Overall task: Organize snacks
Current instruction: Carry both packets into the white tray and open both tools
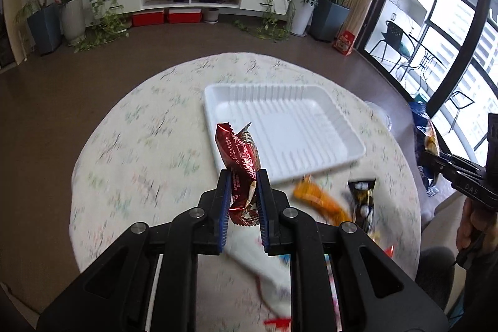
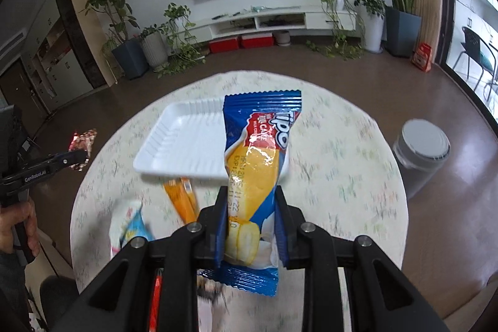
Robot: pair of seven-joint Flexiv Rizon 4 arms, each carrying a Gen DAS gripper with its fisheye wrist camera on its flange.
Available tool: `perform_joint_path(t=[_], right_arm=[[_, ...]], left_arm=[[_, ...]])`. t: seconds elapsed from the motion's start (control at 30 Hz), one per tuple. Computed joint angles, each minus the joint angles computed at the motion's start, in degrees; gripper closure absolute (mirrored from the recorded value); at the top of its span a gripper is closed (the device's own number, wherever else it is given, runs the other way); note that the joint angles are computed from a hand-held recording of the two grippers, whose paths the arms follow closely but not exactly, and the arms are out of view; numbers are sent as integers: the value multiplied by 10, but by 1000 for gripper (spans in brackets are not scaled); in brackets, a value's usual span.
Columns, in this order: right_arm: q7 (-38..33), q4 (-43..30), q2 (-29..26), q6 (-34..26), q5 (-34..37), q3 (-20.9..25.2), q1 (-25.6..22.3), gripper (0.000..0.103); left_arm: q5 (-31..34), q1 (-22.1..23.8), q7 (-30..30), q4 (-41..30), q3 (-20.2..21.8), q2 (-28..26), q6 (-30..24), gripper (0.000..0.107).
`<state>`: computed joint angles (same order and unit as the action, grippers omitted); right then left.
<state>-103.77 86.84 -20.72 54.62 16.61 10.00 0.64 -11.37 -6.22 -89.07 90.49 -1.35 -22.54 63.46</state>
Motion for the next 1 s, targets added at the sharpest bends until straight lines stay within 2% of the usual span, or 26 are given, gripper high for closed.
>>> perform_joint_path(t=[0.1, 0.23, 0.4, 0.43, 0.5, 0.7, 0.77, 1.0], right_arm=[[-7, -98, -61, -49, 5, 8, 5, 75], [-6, -204, -135, -97, -24, 10, 27, 75], [-4, -318, -217, -185, -32, 21, 39, 75], [-4, -332, -229, -199, -34, 20, 43, 75], [0, -351, -250, -209, -47, 11, 55, 75], [23, -422, -314, -254, -77, -4, 76, 75], [27, -434, -326, -260, -82, -6, 77, 75], [33, -429, -336, -258, -84, -5, 71, 75]], left_arm=[[7, 1, 11, -105, -4, -63, -54, 93], [28, -7, 15, -253, 4, -150, -131, 93], [7, -1, 33, -400, -15, -258, -220, 92], [-6, -5, 33, -425, -6, -279, -229, 92], [-5, 2, 23, -454, -17, -306, -247, 92], [9, -6, 14, -506, -6, -355, -282, 92], [12, -5, 18, -482, -8, -349, -270, 92], [22, -9, 6, -496, -1, -363, -270, 91]])
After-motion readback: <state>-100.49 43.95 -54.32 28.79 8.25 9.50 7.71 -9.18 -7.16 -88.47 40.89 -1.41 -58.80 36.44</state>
